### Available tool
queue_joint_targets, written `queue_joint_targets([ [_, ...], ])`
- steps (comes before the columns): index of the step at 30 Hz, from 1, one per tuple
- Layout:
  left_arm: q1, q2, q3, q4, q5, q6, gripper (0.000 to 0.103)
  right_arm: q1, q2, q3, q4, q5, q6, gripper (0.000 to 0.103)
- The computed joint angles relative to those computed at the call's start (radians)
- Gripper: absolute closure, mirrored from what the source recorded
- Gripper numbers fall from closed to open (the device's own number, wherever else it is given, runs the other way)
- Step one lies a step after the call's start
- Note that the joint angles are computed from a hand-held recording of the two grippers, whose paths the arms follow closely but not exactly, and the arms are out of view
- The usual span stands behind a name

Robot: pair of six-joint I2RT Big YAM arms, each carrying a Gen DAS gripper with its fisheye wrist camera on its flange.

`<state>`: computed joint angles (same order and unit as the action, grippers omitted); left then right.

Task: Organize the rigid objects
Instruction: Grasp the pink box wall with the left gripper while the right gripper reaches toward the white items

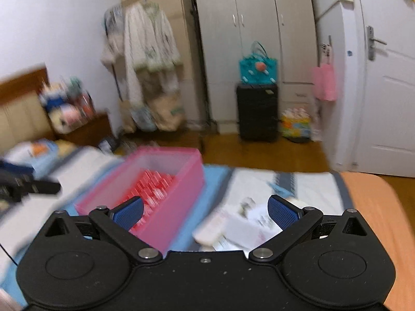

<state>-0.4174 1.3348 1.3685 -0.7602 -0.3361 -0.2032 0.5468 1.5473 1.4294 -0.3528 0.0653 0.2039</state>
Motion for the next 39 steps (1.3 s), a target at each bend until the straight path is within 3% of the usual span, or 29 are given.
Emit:
queue_joint_targets([
  [4,0.045,0.035,0.046,-0.005,-0.023,0.080,0.000,-0.028,0.093,0.180,-0.155,-0.117,-0.120,0.000],
  [8,0.103,0.083,0.100,-0.031,0.057,0.093,0.000,-0.047,0.206,0.380,-0.334,-0.227,-0.139,0.000],
  [14,0.184,0.166,0.142,-0.035,0.167,0.067,0.003,-0.032,0.340,0.570,-0.528,-0.242,-0.249,0.008],
  [17,0.217,0.204,0.134,-0.024,0.203,0.059,0.007,-0.042,0.366,0.585,-0.539,-0.255,-0.306,0.013],
  [21,0.264,0.266,0.136,-0.016,0.280,0.050,0.016,-0.063,0.373,0.534,-0.476,-0.258,-0.377,0.022],
  [25,0.308,0.339,0.163,-0.034,0.322,0.029,0.027,-0.085,0.444,0.597,-0.564,-0.225,-0.435,0.042],
  [28,0.331,0.374,0.167,-0.029,0.353,0.029,0.035,-0.098,0.496,0.661,-0.633,-0.177,-0.459,0.049],
  [31,0.342,0.399,0.171,-0.028,0.381,0.043,0.039,-0.118,0.535,0.706,-0.679,-0.162,-0.452,0.051],
  [33,0.344,0.406,0.169,-0.017,0.389,0.062,0.039,-0.132,0.580,0.766,-0.758,-0.167,-0.465,0.050],
  [36,0.356,0.418,0.170,0.012,0.419,0.073,0.039,-0.127,0.584,0.732,-0.718,-0.079,-0.506,0.049],
  [39,0.363,0.440,0.186,0.002,0.407,0.065,0.044,-0.131,0.621,0.776,-0.762,-0.075,-0.476,0.049],
])
